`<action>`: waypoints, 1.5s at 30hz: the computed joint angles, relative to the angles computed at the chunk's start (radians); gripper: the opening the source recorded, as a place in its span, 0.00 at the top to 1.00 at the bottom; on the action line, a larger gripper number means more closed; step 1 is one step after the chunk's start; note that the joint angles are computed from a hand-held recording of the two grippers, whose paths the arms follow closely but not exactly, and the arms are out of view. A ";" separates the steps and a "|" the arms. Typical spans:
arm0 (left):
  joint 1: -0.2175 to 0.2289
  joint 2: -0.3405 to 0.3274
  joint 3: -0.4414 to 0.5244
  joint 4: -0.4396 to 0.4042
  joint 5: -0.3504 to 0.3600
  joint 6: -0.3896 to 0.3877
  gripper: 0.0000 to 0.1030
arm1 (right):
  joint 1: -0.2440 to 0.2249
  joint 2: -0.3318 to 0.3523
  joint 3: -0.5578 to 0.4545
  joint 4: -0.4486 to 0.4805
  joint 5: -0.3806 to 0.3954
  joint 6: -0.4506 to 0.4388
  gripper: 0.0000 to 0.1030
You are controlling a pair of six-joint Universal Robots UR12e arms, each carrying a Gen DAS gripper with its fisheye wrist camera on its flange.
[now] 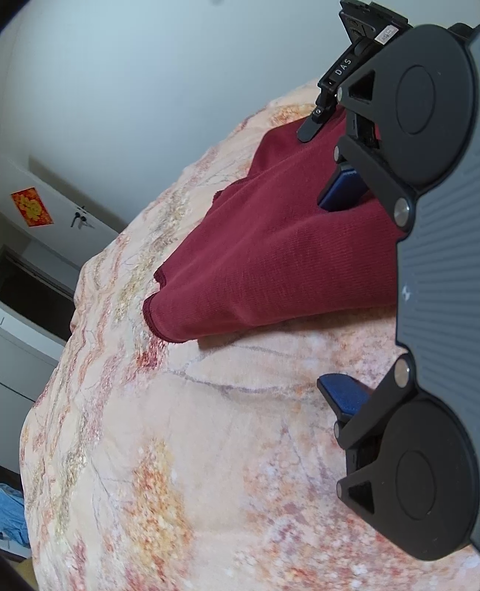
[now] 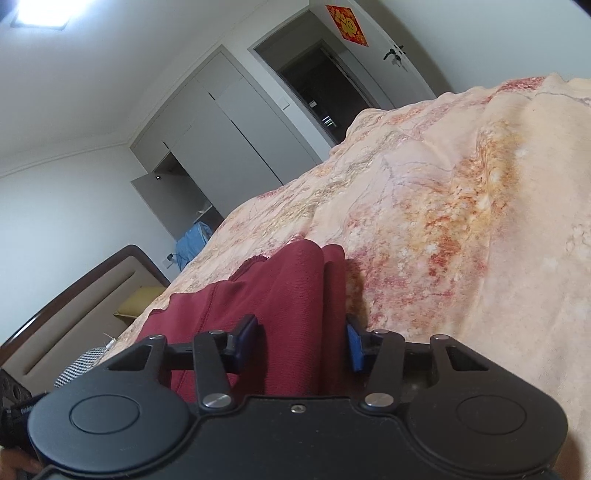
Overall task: Fold small clothes
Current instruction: 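Close the right gripper on the end of the red sweater bundle, then lift the bundle end with the right gripper and fold it over onto the rest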
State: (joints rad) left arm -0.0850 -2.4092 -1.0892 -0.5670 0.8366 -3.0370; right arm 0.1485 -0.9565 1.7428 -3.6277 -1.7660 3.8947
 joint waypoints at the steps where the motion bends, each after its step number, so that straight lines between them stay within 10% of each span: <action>1: -0.003 -0.003 0.009 -0.011 0.009 0.005 0.03 | 0.002 0.001 -0.002 0.002 -0.005 -0.008 0.50; 21: -0.025 -0.016 0.049 -0.035 0.028 0.029 0.22 | 0.050 -0.002 -0.054 0.146 -0.145 -0.092 0.57; 30: -0.018 -0.013 0.066 -0.089 -0.008 0.090 0.42 | 0.115 0.016 -0.148 0.260 -0.323 -0.343 0.82; 45: 0.019 0.070 -0.036 0.026 0.021 0.024 0.62 | 0.156 0.034 -0.241 0.137 -0.228 -0.569 0.85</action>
State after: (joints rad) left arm -0.0662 -2.3395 -1.1251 -0.5407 0.8575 -3.0132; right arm 0.3049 -0.9221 1.5021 -3.4908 -1.9942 3.3258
